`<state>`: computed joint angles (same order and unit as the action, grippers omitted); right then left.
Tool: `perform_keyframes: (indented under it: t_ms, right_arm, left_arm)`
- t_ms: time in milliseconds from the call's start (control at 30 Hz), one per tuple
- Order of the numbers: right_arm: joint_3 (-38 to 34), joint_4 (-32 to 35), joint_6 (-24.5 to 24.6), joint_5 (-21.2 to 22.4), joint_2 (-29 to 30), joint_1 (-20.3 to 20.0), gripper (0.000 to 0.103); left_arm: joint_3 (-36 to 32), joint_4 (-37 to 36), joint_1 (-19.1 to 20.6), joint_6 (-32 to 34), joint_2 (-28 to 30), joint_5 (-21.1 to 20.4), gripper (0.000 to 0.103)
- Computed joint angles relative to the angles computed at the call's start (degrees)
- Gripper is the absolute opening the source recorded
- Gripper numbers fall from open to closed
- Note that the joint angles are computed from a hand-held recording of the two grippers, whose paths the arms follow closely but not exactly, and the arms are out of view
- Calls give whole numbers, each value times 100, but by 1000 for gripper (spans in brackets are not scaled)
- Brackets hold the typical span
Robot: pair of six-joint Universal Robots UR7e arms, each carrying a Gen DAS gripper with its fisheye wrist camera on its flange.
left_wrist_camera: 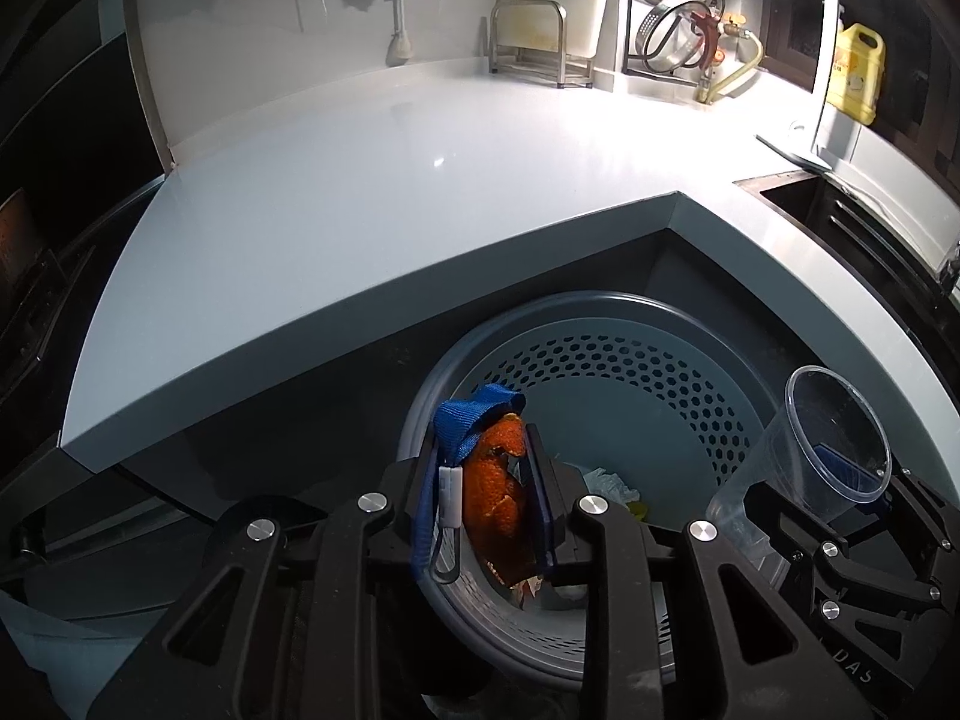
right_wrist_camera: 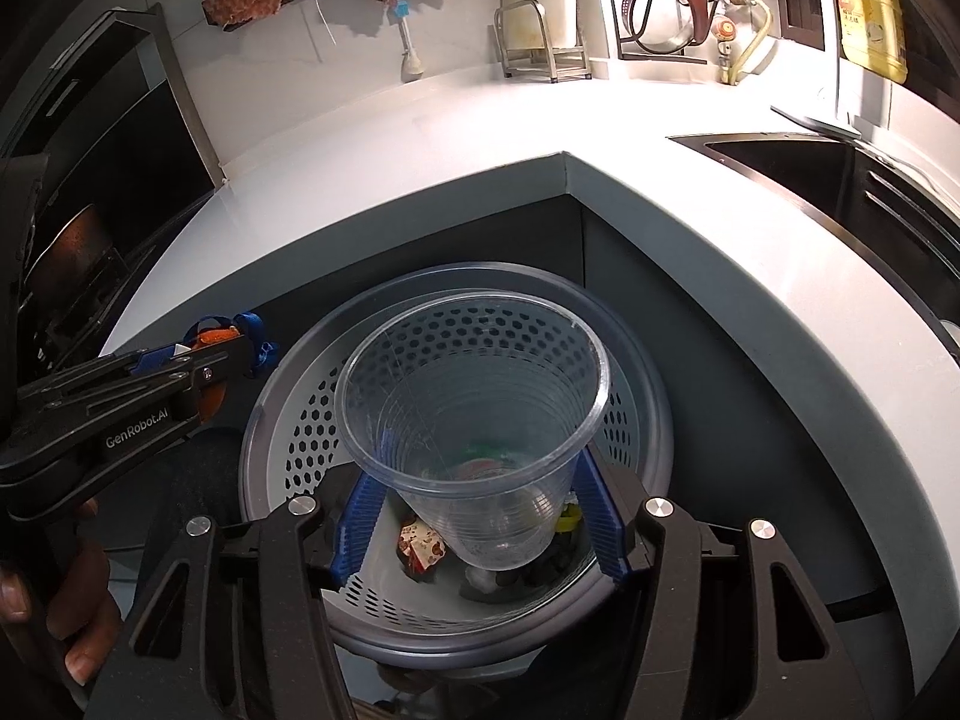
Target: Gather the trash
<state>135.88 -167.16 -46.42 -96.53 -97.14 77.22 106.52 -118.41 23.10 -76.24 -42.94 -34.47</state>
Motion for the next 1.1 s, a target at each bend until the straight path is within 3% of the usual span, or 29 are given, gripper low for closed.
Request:
perform_keyframes:
  t_ms: [67, 167, 233, 667, 800, 1100]
  right_arm:
    - [-26, 14, 17, 2, 27, -4, 57]
    - [-41, 7, 56, -15, 48, 2, 60]
    - [-55, 10, 95, -6, 47, -9, 74]
    - [79, -147, 147, 3, -130, -15, 75]
    - [147, -209, 160, 12, -217, 14, 75]
    - [266, -220, 216, 31, -464, 102, 75]
  left_arm:
    - [6, -14, 10, -10, -1, -27, 31]
    - [16, 42, 1, -82, -10, 3, 48]
    - [34, 66, -27, -139, -23, 53, 63]
    - [63, 275, -82, -382, -113, -44, 64]
    - [75, 388, -156, -513, -152, 16, 74]
    - [89, 730, -352, -778, -259, 167, 81]
